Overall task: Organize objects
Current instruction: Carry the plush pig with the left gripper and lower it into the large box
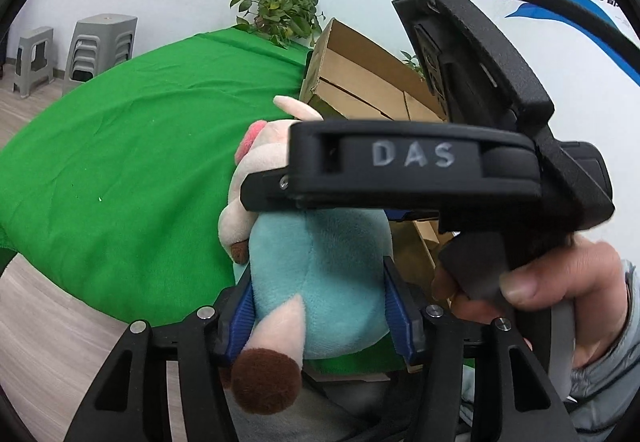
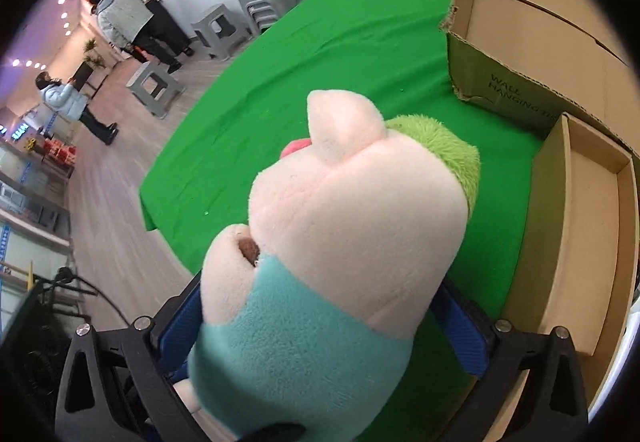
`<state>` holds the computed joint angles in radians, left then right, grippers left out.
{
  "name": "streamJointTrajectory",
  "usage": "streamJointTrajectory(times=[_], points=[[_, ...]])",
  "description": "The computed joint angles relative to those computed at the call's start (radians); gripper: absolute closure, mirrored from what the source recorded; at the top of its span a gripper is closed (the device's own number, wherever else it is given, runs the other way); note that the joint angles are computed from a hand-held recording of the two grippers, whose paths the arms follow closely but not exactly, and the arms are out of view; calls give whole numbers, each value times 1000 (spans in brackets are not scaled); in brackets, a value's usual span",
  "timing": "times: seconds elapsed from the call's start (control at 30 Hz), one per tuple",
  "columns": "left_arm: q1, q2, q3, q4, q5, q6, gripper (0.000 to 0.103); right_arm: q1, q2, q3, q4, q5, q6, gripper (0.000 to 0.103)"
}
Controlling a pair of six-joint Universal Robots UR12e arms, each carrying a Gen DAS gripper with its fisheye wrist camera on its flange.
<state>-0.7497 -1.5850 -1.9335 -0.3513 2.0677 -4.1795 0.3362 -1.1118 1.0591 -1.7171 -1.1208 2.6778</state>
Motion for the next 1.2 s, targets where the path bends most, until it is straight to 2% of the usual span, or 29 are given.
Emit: streamJointTrajectory(times=[0.13,0.27,0.63,0.7,0.8,0.87,1.0,1.2], points=[[2,-5,16,-21,4,6,51,-9,-13,25,-40,23,6,14],[2,-18,55,-88,13,28,52,-25,-25,57,-77,75,24,22],[2,-72,197,-313,56,47,53,-67,-17,39,-28,192,50,27],[2,-88,244,-364,85,74,53,-81,-19,35,-24,241,49,28],[-3,-122,319,-395,142,145,53,-97,-18,23,-51,310,60,28],[-8,-147,362,-375,180,212,53,-111,-23,23,-96,350,78,28],[-6,-217,465,-268,240,395,53,-145,-31,17,-261,404,142,28],[31,-300,578,-60,221,649,53,-177,-16,-21,-538,405,277,28]])
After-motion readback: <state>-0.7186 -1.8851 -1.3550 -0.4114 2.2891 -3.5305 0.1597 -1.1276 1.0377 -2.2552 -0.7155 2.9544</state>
